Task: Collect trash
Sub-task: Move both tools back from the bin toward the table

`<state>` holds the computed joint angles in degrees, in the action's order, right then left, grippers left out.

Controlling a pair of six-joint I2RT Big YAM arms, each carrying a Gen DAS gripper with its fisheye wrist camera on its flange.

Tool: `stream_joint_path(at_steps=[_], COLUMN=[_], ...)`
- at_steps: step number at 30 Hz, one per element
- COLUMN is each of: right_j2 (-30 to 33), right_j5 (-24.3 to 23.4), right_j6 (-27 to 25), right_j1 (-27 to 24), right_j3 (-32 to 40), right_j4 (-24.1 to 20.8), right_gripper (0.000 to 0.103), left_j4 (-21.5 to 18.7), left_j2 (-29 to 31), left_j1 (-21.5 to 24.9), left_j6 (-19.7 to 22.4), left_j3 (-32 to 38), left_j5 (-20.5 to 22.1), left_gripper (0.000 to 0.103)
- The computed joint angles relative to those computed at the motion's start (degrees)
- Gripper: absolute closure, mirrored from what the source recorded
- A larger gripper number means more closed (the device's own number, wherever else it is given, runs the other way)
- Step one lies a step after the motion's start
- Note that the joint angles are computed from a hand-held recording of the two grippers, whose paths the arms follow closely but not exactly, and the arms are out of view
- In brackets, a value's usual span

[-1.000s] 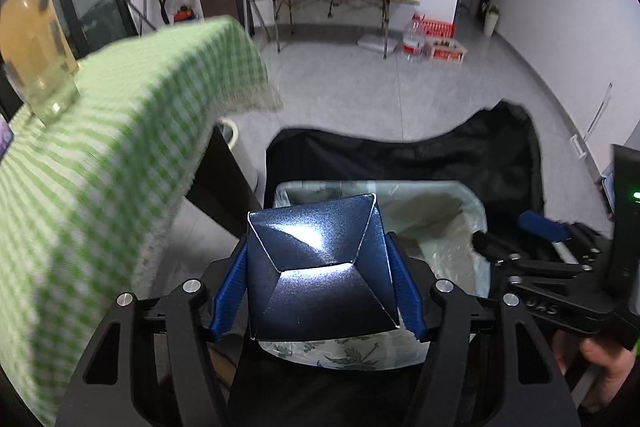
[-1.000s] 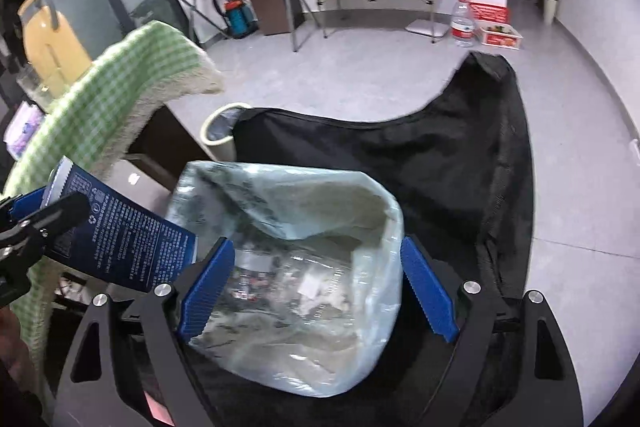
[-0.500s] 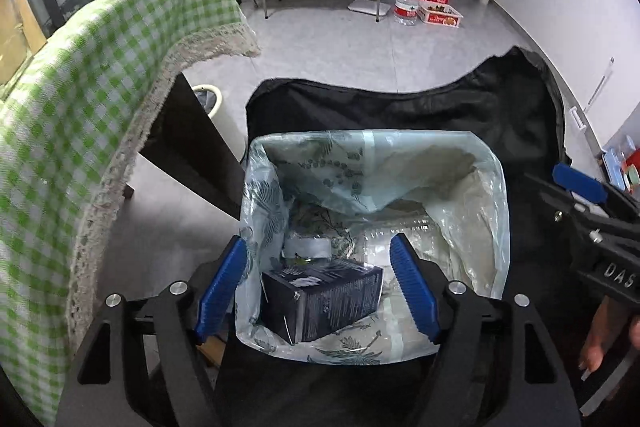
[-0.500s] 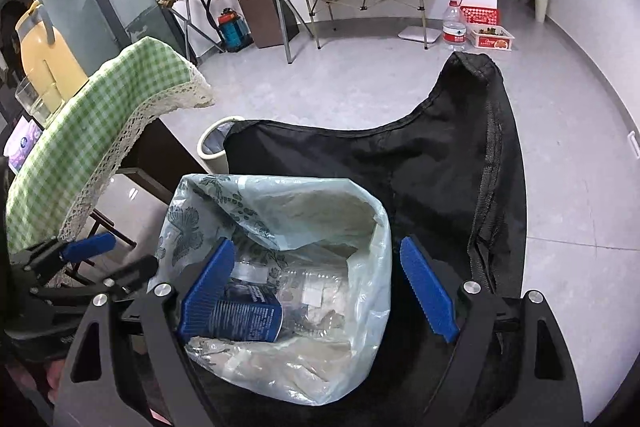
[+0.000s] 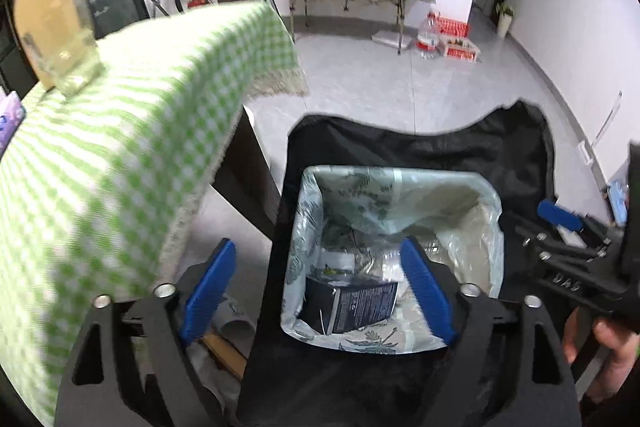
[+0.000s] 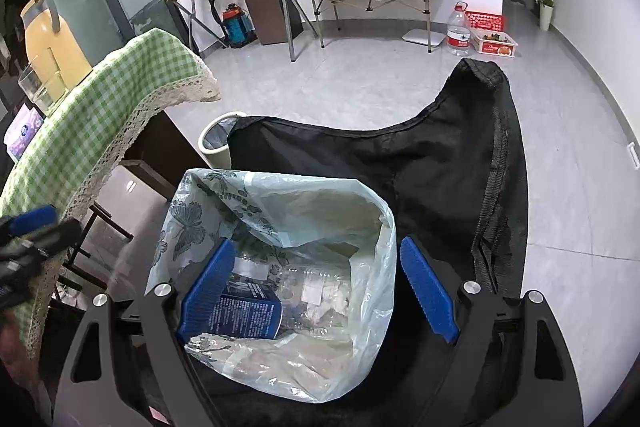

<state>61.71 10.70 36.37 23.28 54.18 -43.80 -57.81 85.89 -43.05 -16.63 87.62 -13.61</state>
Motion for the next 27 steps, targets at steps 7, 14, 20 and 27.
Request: stream_joint_path(at_steps=[7,14,20,27], right_j2=[1.2,3.7,6.4,10.0], right_j5=[3.1,7.4,10.2,12.9], right_j6=[-2.0,-5.4,-8.6,-10.8], right_j1=[4.3,10.8,15.4,20.9], right_j3=[4.6,12.2,18.0,24.2], right_j4=[-2.2,-2.5,-2.4,-2.3], right_gripper=[0.021,0.021,0.021,0.021], left_j4=[3.5,6.5,7.8,8.1], left_j2=[-8.9,-19.2,-26.8,-35.2], left_j1=[0.1,0.9,3.9,9.7], left_j6=[0.5,2.1,1.5,-2.3], left_j3=[-3.4,-7.4,-10.6,-14.5], left_j5=[-2.4,-6.9,-10.1,-10.3], left_gripper=[0.013,0.008,0.008,0.008])
